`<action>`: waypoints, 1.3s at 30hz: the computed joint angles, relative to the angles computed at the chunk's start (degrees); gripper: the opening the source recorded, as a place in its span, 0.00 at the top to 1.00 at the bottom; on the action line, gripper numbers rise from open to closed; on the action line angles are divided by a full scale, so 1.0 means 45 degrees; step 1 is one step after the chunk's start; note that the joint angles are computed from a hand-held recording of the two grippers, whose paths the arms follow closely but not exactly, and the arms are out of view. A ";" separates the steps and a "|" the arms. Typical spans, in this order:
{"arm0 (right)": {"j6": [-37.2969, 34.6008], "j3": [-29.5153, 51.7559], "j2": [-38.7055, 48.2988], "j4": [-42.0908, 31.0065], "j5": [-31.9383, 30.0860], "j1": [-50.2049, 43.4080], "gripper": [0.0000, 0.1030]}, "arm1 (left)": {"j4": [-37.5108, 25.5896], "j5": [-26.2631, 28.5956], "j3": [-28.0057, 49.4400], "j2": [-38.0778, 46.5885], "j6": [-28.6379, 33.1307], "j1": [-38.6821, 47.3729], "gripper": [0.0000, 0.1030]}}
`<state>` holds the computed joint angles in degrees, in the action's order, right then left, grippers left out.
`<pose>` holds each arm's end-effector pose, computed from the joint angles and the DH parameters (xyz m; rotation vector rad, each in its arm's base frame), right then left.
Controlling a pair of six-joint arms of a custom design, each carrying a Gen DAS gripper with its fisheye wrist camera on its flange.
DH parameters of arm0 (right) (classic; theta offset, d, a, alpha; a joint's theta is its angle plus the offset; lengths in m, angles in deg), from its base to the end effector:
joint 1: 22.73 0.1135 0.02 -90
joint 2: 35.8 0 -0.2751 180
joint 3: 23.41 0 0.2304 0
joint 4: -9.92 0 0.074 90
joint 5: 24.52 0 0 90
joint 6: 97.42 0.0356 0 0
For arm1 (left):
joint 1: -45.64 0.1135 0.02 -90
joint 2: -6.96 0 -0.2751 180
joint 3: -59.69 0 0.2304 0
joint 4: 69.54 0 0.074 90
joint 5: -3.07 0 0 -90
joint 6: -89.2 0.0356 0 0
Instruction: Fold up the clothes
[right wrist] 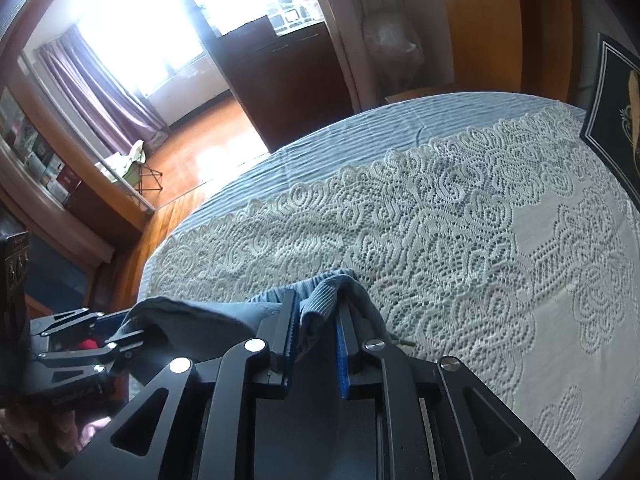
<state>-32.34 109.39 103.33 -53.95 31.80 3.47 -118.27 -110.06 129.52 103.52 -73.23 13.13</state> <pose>0.4328 0.2350 0.1706 -1.2897 2.3670 0.8199 0.2470 -0.1408 0.1798 -0.9766 2.4850 0.0627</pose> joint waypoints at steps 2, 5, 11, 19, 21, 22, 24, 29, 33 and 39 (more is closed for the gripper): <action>0.0261 0.0592 0.0274 -0.0231 -0.0175 -0.0070 0.79 | -0.0172 -0.0211 -0.0003 -0.0198 -0.0046 -0.0003 0.36; 0.0382 0.0276 -0.0095 0.0030 -0.0386 -0.0224 0.77 | -0.0283 -0.0248 0.0148 -0.0194 0.0057 -0.0143 0.35; 0.1260 0.0254 -0.0777 0.0149 -0.1028 -0.0895 0.55 | -0.0211 0.0095 0.0456 0.0188 0.0110 -0.0558 0.35; -0.0144 -0.1667 -0.2012 -0.0180 -0.0389 -0.1565 0.58 | -0.0212 0.0280 0.0613 0.0354 -0.0353 -0.1432 0.35; -0.0681 -0.3026 -0.2803 0.0135 -0.0174 -0.1970 0.58 | -0.0270 0.0342 0.0874 0.0617 -0.0582 -0.1906 0.35; -0.0953 -0.3674 -0.3209 0.0256 -0.0129 -0.2231 0.58 | -0.0317 0.0374 0.1045 0.0772 -0.0686 -0.2171 0.35; -0.1488 -0.4907 -0.4064 0.0395 -0.0236 -0.2873 0.58 | -0.0435 0.0403 0.1447 0.1082 -0.1078 -0.2831 0.35; -0.3775 -0.7838 -0.6171 0.0105 -0.0550 -0.4983 0.58 | -0.1688 0.0021 0.3499 0.2390 -0.2825 -0.5176 0.35; -0.6563 -0.9264 -0.6951 -0.0913 -0.0798 -0.7405 0.58 | -0.3428 -0.0342 0.6409 0.4426 -0.4758 -0.7250 0.35; -1.1239 -0.9610 -0.6289 -0.2802 -0.0856 -1.1089 0.57 | -0.6444 -0.0468 1.2509 0.8623 -0.6816 -0.9417 0.35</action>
<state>-82.91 66.15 75.03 -66.56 27.95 -46.43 -147.27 -112.16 185.81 142.32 -103.90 -29.25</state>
